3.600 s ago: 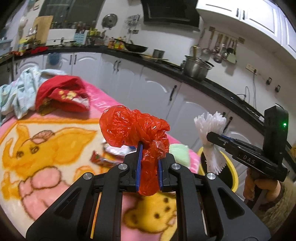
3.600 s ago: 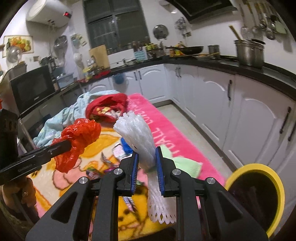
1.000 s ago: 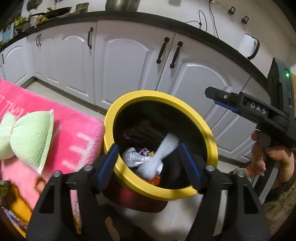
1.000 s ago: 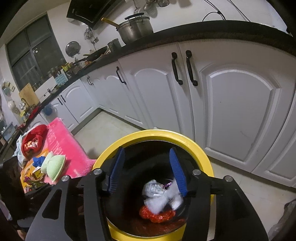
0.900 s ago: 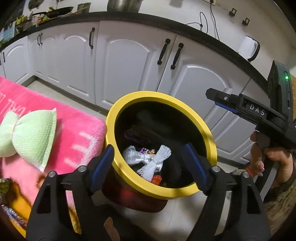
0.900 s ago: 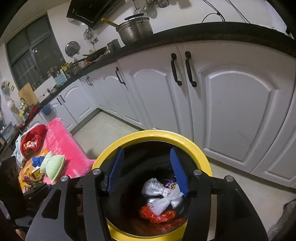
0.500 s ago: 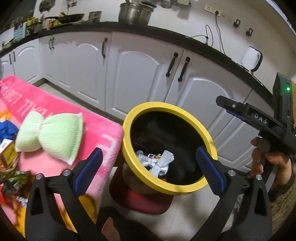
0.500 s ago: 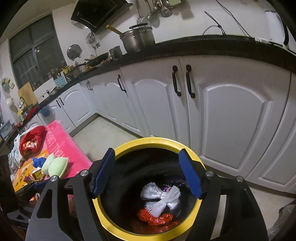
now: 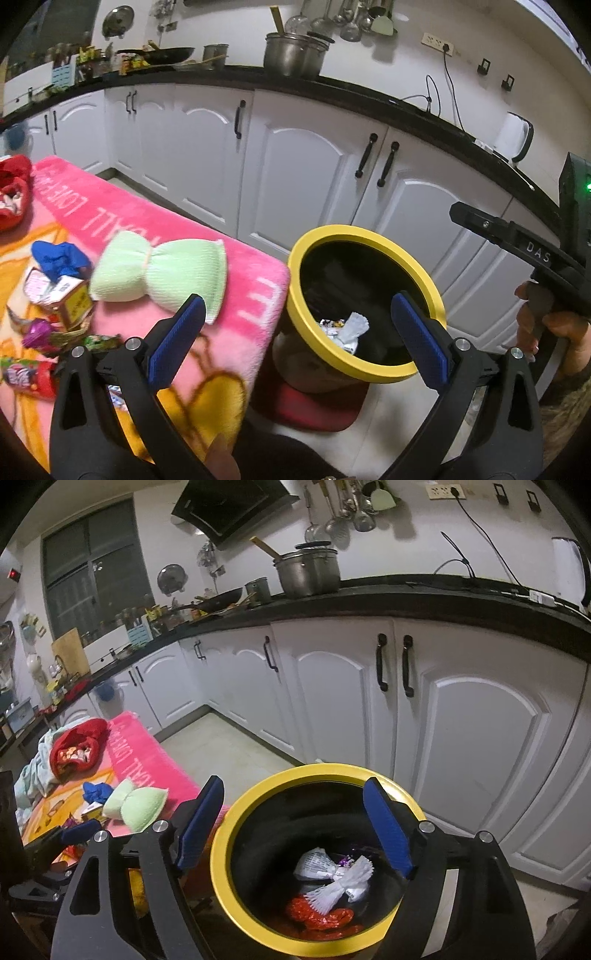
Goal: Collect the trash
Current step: 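Move both tools back over the snack packets on the blanket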
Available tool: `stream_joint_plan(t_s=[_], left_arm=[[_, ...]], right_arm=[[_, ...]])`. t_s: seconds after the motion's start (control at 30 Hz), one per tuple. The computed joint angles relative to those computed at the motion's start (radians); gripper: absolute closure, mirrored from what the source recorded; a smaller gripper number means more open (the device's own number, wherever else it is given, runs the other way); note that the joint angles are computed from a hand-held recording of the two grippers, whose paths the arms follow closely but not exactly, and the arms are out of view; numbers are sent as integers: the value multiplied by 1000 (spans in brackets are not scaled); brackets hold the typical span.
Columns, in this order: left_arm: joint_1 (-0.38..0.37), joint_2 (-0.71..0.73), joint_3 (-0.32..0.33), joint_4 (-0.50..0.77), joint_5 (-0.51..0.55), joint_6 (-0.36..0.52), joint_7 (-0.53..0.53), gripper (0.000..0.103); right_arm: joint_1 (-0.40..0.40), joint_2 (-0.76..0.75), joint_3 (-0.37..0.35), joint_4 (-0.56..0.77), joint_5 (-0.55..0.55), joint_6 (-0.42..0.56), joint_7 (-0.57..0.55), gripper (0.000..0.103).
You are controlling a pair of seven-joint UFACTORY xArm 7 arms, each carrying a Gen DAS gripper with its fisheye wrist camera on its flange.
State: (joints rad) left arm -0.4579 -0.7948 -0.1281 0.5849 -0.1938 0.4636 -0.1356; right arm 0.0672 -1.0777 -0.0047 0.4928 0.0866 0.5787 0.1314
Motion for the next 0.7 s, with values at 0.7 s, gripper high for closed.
stream_joint_plan(t_s=[0.7], left_arm=[[147, -213, 71, -82, 51, 85, 5, 10]], right_arm=[[128, 57, 107, 80, 6, 13, 45, 24]])
